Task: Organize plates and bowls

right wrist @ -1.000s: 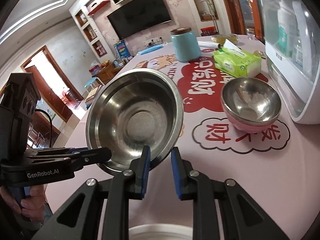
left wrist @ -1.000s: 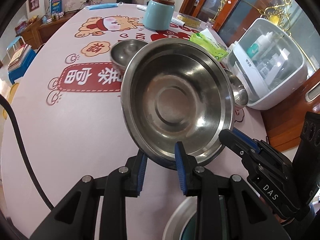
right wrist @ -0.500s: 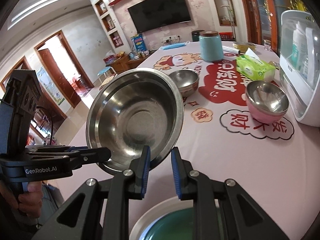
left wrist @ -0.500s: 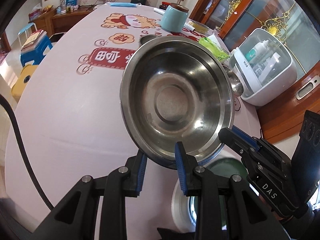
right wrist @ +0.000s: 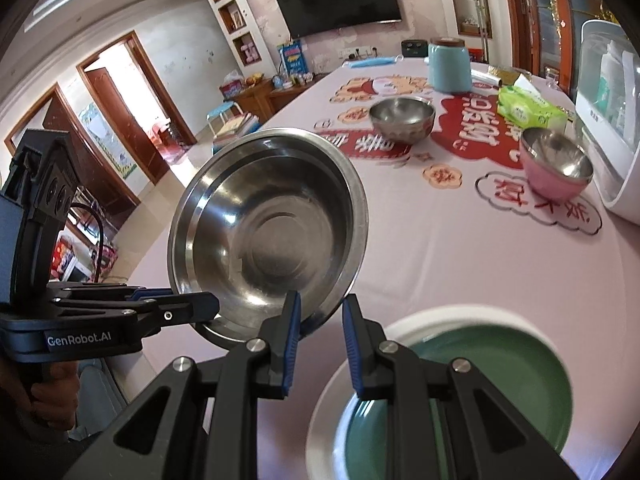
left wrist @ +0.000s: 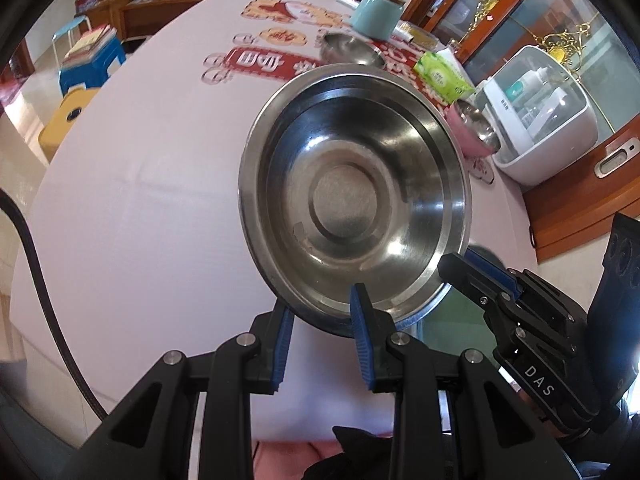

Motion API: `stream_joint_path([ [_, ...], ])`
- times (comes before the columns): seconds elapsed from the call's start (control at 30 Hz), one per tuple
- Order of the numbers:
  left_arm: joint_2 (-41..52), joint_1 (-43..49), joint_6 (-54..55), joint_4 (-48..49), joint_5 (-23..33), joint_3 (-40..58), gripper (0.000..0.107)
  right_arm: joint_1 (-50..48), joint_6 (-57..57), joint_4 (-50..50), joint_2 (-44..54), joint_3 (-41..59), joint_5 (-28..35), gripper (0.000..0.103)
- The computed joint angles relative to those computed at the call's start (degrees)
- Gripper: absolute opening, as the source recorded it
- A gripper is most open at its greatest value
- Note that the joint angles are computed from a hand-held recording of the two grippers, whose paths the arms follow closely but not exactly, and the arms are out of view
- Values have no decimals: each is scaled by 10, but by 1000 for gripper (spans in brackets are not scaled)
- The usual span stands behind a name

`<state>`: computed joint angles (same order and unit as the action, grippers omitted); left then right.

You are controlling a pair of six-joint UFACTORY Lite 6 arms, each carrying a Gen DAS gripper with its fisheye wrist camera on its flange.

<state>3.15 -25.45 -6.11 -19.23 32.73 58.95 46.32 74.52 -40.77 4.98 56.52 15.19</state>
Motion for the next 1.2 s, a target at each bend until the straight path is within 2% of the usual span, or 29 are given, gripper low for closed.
stream_joint_path([
  [0.27, -58, 15, 47, -37, -15, -115, 27, 72, 149, -79, 22, -21, 26, 21],
  [0.6, -77, 45, 133, -112, -35, -206, 27, 123, 200, -75, 62, -13, 42, 21],
  [0.9, -56, 56, 178, -131, -41, -207, 27, 149, 252, -97, 82, 3, 75, 22],
  [1.03, -51, 57, 176, -120, -38, -196, 27, 160, 263, -97, 85, 13, 94, 26],
  [1.2, -60, 53, 139, -62, -41, -181, 31, 172, 295, -125, 87, 23, 128, 26],
])
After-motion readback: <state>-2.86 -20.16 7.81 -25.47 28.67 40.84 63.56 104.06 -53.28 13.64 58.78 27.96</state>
